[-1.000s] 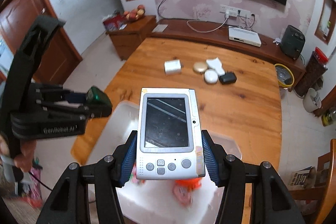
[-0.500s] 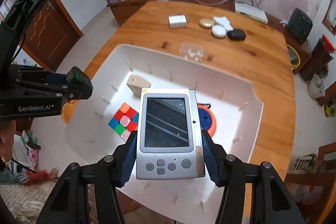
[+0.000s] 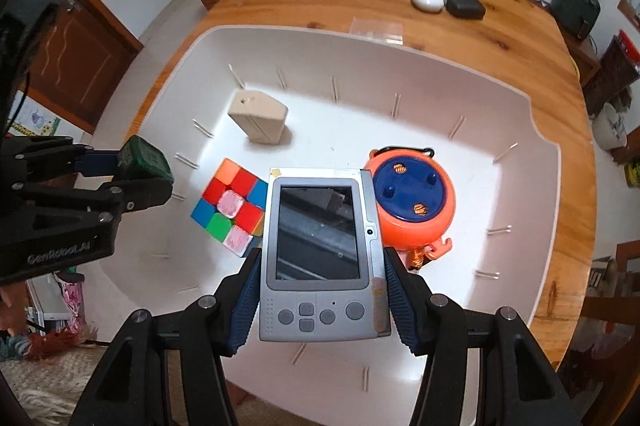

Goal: Organize rigid objects
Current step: 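Carry the bottle and handheld device over the white tray with both tools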

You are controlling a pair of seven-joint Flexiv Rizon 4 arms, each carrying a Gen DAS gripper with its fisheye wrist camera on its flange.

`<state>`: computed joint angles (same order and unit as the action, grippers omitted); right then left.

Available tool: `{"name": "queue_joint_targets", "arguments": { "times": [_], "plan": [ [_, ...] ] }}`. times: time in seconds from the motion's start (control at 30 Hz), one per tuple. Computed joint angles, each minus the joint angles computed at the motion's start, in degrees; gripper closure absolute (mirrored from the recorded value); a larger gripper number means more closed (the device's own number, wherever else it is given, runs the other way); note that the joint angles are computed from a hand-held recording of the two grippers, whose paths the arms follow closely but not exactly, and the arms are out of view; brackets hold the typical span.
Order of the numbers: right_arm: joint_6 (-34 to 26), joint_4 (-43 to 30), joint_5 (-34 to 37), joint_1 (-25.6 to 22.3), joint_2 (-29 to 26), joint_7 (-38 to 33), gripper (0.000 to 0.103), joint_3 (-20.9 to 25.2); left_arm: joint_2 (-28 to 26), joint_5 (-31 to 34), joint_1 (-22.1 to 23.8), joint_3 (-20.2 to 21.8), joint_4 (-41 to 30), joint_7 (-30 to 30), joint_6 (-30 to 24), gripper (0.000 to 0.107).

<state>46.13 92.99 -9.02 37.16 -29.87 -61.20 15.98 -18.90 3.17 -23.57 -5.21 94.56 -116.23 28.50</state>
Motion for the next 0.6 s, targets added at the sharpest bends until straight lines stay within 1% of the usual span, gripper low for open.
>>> {"name": "queue_joint_targets", "arguments": {
  "times": [0.17,0.4,0.43,0.5,0.53,0.6],
  "plan": [
    [-3.51,-2.08,0.25,0.64,-1.81,0.63,0.045,-0.05,-1.52,-0.18,0.60,-0.10,-0.56,2.76,0.89,0.060],
    [-9.97,-6.09,2.30,0.78,-4.24,0.11,0.044,0.42,-3.98,0.15,0.50,0.31,-1.99,4.93,-0.24,0.060],
    [-10.58,-6.35,2.30,0.93,-4.35,0.09,0.043,0.30,-4.10,0.31,0.41,0.41,-2.10,5.03,-0.25,0.060],
    [-10.60,-6.14,1.48,1.47,-4.09,0.63,0.027,-0.31,-4.29,0.13,0.37,0.40,-2.23,5.46,-0.35,0.060],
    [-10.18,-5.84,1.15,1.60,-3.84,0.92,0.023,-0.54,-4.41,0.10,0.30,0.43,-2.39,5.51,-0.63,0.060],
    [-8.97,-5.16,1.05,1.46,-3.24,1.25,0.022,-0.61,-4.29,0.00,0.26,0.51,-2.26,5.64,-0.48,0.058]
  ]
}}
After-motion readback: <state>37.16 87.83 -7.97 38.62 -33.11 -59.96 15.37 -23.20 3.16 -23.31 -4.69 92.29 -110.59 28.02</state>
